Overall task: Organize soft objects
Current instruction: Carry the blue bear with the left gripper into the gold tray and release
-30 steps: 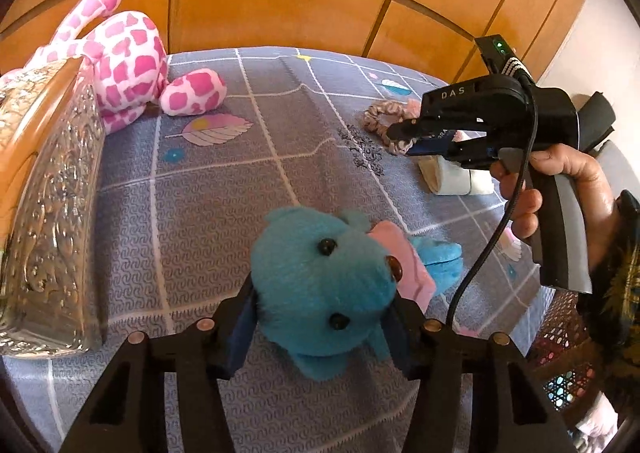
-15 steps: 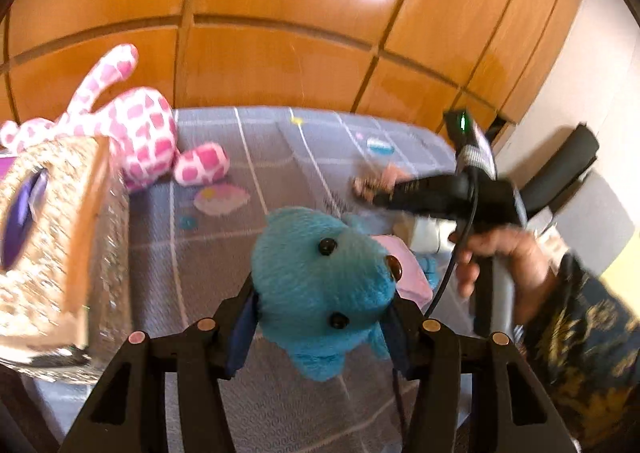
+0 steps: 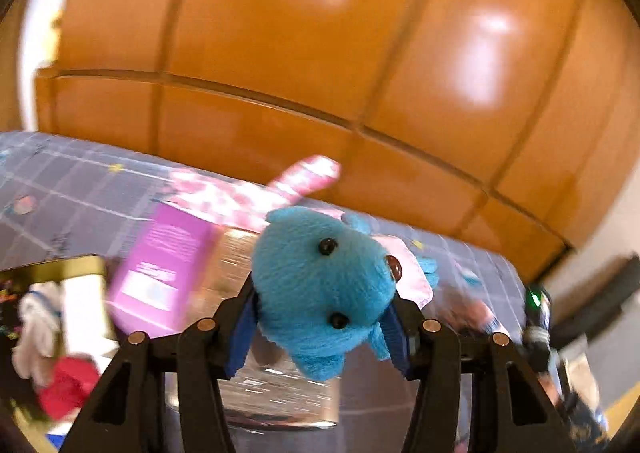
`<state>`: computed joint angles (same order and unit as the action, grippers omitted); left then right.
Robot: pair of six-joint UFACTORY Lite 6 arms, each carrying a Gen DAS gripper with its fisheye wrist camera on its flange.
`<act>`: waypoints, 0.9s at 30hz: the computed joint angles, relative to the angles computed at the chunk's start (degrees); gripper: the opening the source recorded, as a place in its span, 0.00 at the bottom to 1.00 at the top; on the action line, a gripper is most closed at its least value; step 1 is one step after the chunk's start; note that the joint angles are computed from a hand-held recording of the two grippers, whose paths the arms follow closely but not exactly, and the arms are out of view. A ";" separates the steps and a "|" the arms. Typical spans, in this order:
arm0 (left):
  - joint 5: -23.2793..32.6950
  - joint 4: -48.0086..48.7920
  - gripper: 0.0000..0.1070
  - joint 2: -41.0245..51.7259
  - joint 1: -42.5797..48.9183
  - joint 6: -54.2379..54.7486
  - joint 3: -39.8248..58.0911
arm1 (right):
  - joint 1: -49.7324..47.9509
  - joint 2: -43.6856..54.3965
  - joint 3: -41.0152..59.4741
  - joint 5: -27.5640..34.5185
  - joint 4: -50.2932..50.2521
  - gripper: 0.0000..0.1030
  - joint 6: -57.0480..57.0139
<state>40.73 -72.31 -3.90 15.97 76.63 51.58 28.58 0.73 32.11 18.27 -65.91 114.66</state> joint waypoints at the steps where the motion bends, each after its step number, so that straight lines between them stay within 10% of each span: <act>1: 0.17 -0.02 0.52 1.05 2.17 0.13 1.16 | 0.52 0.43 0.33 0.41 0.43 0.08 -0.45; 27: -0.22 -4.14 0.55 14.05 46.80 20.40 3.00 | 15.72 11.29 11.05 8.58 9.58 0.08 -8.98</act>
<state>40.51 -76.45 10.15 62.76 97.03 54.58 44.30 12.02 43.15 26.85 -56.33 105.68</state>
